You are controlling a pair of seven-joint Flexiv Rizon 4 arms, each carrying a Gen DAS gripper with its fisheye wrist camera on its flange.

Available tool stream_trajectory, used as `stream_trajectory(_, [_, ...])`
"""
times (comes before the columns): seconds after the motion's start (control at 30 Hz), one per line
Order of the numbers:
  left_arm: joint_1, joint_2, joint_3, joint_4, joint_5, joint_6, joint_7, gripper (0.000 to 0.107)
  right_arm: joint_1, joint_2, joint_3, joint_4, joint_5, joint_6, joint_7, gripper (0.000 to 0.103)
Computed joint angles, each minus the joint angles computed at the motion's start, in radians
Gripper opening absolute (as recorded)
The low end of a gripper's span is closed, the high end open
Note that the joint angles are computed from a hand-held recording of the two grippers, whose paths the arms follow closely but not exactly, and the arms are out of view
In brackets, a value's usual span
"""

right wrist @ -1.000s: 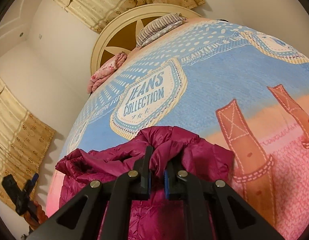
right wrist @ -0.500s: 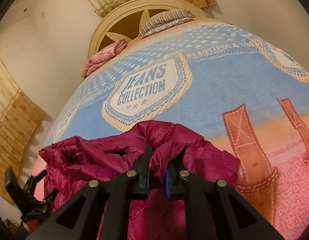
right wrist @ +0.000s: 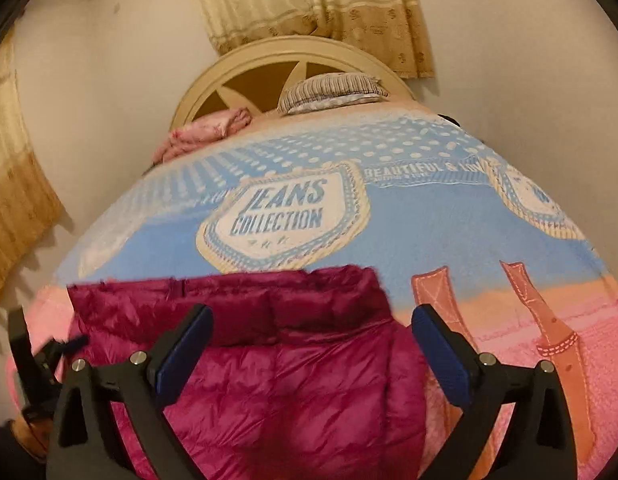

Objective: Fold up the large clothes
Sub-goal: 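Press both tools down on the folded jacket bundle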

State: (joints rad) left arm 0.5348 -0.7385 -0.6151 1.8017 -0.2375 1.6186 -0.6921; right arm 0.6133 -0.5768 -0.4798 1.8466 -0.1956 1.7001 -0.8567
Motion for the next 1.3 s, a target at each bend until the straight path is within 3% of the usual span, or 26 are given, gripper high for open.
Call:
stream_trajectory(0.07, [0.031,0.01,-0.042,0.022,0.003,0.035,-0.007,0.103,0.061,-0.007,-0.05,0.0,0.014,-0.026,0.041,0.099])
stream_trajectory(0.17, [0.048,0.017,-0.076,0.019,0.033,0.077,-0.041,0.103,0.091,-0.03,-0.061,-0.013,0.018,-0.005,0.074,0.099])
stream_trajectory(0.27, [-0.014,0.015,-0.016,-0.032,0.049,0.062,-0.078,0.103,0.08,-0.057,-0.016,-0.065,-0.024,-0.067,0.067,0.099])
stream_trajectory(0.37, [-0.153,-0.008,0.141,-0.106,0.047,0.063,-0.11,0.103,0.087,-0.095,-0.015,-0.102,-0.071,-0.098,0.094,0.099])
stream_trajectory(0.4, [-0.177,-0.019,0.17,-0.124,0.046,0.053,-0.114,0.103,0.103,-0.112,-0.044,-0.108,-0.115,-0.116,0.145,0.099])
stream_trajectory(0.47, [-0.224,-0.049,0.228,-0.164,0.03,0.01,-0.125,0.103,0.087,-0.138,-0.02,-0.136,-0.104,-0.15,0.148,0.099])
stream_trajectory(0.57, [-0.199,-0.071,0.195,-0.178,-0.007,-0.041,-0.118,0.103,0.06,-0.171,0.011,-0.17,-0.138,-0.255,0.188,0.099])
stream_trajectory(0.73, [-0.193,-0.077,0.181,-0.178,-0.043,-0.056,-0.097,0.103,0.048,-0.199,0.0,-0.138,-0.172,-0.157,0.252,0.099])
stream_trajectory(1.3, [-0.265,-0.07,0.268,-0.194,-0.102,-0.097,-0.081,0.103,-0.019,-0.205,0.068,-0.175,-0.287,-0.225,0.311,0.1])
